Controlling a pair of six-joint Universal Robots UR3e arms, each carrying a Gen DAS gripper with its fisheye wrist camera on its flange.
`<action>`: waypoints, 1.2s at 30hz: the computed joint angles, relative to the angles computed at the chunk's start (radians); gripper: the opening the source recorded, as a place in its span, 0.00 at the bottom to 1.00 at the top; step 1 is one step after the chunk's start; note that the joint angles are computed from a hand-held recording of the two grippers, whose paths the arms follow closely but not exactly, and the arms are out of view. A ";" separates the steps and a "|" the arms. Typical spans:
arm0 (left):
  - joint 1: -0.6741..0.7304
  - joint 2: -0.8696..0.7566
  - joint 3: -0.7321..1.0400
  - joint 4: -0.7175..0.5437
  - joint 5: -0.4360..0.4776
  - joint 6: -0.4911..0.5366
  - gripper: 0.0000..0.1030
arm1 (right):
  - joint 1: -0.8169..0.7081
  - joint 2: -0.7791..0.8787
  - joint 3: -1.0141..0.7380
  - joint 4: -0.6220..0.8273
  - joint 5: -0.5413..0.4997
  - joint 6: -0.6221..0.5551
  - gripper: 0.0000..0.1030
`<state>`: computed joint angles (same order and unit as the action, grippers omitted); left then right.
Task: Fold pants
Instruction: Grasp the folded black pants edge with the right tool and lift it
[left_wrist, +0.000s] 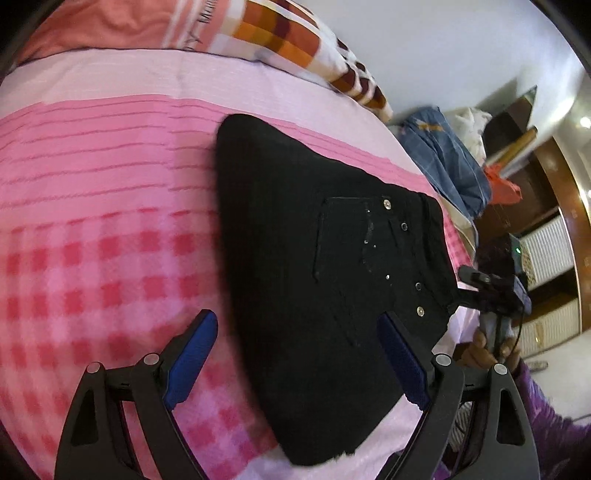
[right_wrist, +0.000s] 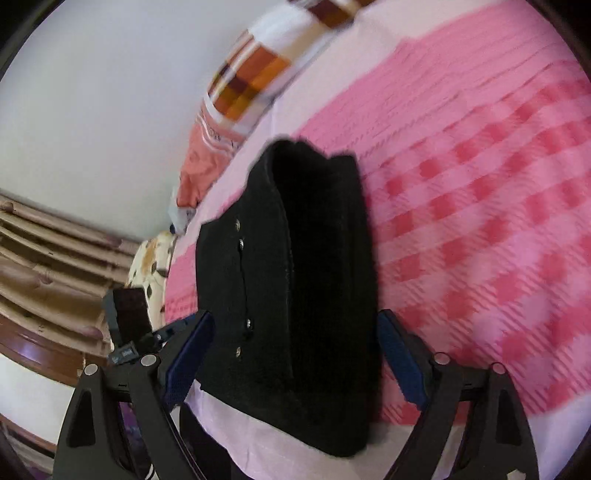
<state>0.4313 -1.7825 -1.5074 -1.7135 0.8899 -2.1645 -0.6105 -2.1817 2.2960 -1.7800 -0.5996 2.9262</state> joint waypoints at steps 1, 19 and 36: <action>-0.024 -0.025 0.021 0.015 0.010 -0.011 0.85 | 0.018 0.017 -0.004 -0.034 -0.004 0.019 0.86; -0.068 -0.012 -0.034 0.092 -0.014 0.146 0.90 | 0.062 0.306 -0.260 0.273 -0.006 -0.276 0.78; -0.200 0.081 -0.198 0.415 0.137 -0.012 1.00 | 0.219 0.233 -0.181 -0.086 -0.118 -0.056 1.00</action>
